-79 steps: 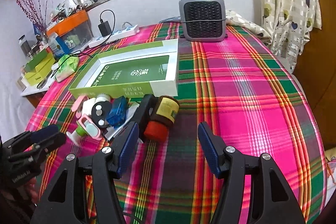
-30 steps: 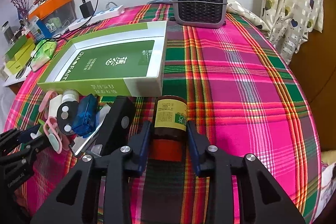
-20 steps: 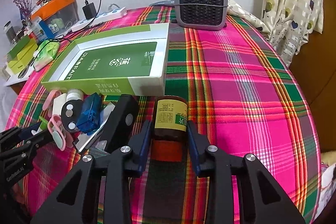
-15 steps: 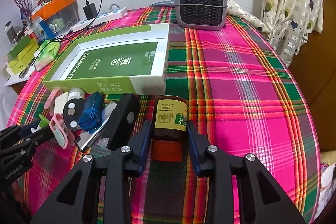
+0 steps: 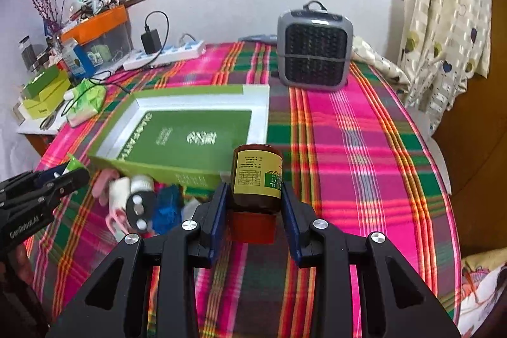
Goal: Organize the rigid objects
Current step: 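Carry the jar into the green box and open the right gripper while the left carries the holder there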
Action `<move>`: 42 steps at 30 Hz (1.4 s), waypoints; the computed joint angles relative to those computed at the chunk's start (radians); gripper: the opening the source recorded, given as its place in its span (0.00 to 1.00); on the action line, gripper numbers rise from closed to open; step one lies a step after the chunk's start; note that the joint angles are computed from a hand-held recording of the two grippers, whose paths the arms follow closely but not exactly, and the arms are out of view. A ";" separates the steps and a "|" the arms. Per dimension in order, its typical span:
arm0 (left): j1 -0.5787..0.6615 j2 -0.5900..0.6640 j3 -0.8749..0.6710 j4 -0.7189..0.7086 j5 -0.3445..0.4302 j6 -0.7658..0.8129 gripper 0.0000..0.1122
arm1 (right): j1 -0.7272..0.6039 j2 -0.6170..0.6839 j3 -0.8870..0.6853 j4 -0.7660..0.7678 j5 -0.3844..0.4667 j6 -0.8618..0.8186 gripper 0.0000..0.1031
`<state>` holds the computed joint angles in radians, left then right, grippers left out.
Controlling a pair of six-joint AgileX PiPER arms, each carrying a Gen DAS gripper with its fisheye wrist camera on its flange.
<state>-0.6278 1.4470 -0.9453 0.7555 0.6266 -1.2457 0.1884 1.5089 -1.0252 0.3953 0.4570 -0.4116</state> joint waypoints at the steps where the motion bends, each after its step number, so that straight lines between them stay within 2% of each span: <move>1: 0.011 0.004 -0.007 0.001 -0.005 0.008 0.29 | 0.005 0.012 -0.019 0.000 0.004 -0.001 0.33; 5: 0.077 0.050 -0.070 -0.032 -0.025 0.083 0.30 | 0.022 0.066 -0.090 -0.014 0.024 0.012 0.33; 9: 0.149 0.108 -0.127 -0.128 -0.064 0.191 0.30 | 0.045 0.130 -0.165 -0.042 0.036 0.037 0.33; 12: 0.164 0.160 -0.175 -0.112 -0.050 0.195 0.30 | 0.063 0.186 -0.224 -0.067 0.049 0.063 0.33; 15: 0.199 0.207 -0.222 -0.182 -0.069 0.273 0.30 | 0.077 0.247 -0.292 -0.098 0.070 0.094 0.33; 22: 0.227 0.307 -0.315 -0.206 -0.050 0.336 0.30 | 0.087 0.353 -0.406 -0.124 0.108 0.121 0.33; 24: 0.244 0.330 -0.331 -0.251 -0.061 0.381 0.30 | 0.088 0.379 -0.436 -0.135 0.122 0.134 0.33; 42: 0.263 0.418 -0.405 -0.305 -0.043 0.436 0.30 | 0.095 0.482 -0.537 -0.140 0.168 0.136 0.33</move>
<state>-0.3651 1.8651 -1.3507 0.4503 0.5838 -0.8095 0.2830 1.9905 -1.5622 0.2550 0.6249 -0.2754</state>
